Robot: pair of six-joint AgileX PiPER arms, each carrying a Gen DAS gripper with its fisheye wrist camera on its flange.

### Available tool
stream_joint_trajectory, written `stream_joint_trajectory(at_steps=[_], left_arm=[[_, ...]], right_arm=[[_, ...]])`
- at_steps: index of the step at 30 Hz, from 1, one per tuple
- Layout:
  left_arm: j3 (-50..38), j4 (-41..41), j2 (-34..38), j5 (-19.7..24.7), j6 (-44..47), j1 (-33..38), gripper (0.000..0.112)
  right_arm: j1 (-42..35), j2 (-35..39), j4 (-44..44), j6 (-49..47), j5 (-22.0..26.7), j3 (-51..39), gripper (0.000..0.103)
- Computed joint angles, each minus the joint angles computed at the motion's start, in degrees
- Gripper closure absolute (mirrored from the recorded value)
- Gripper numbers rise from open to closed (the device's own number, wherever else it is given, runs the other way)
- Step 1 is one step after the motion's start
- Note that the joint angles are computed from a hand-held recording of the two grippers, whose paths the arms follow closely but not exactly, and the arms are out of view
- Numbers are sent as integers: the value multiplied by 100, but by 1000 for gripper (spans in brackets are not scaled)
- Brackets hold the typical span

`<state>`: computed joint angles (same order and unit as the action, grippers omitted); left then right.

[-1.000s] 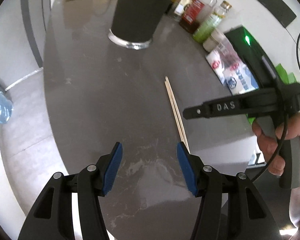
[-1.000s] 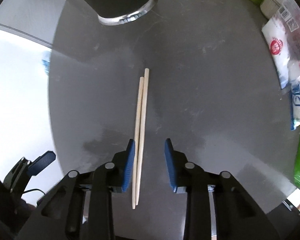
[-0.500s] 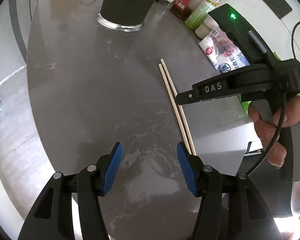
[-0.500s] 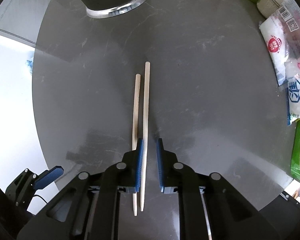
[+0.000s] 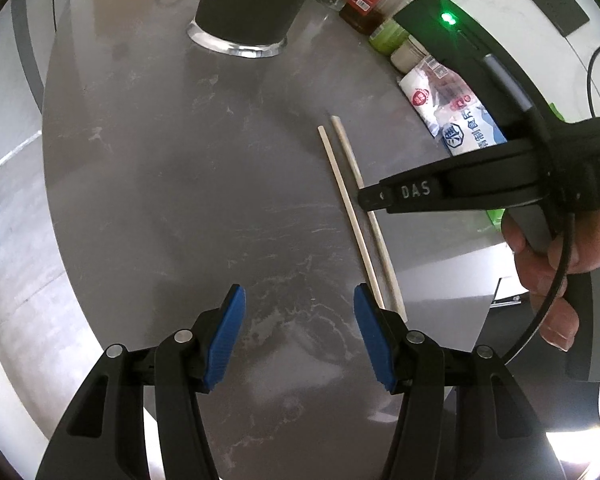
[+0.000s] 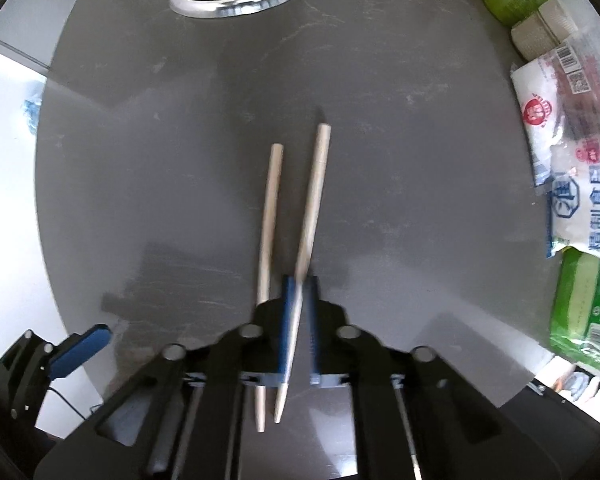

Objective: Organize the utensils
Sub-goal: 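Pinch one wooden chopstick with the right tool, then pinch the last chopstick with the left tool while the right tool holds its own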

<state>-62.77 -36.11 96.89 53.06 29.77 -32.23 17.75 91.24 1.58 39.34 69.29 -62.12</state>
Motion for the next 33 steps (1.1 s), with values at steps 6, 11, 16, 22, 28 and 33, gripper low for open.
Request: stream_joint_trajectory(at_steps=[6, 11, 16, 22, 28, 33], left_arm=[[-52, 278, 42, -39, -205, -251, 58], [-103, 638, 64, -181, -883, -551, 58], [-400, 1154, 214, -210, -1890, -1030, 58], [-1124, 1787, 561, -26, -3305, -1485, 58], [-2603, 2369, 1543, 884, -4321, -1801, 58], [-3558, 2506, 2199, 1603, -4714, -1882, 58]], right_arm=[[-417, -190, 371, -486, -202, 253, 98], [-1012, -642, 922, -1370, -549, 831, 98], [-1532, -1059, 1396, -2426, -633, 1173, 98], [-2734, -1508, 2150, -4194, -481, 1443, 98], [-3860, -1642, 2947, -5890, -232, 1931, 98], [-4594, -1440, 3189, -6886, -4, 2022, 98]])
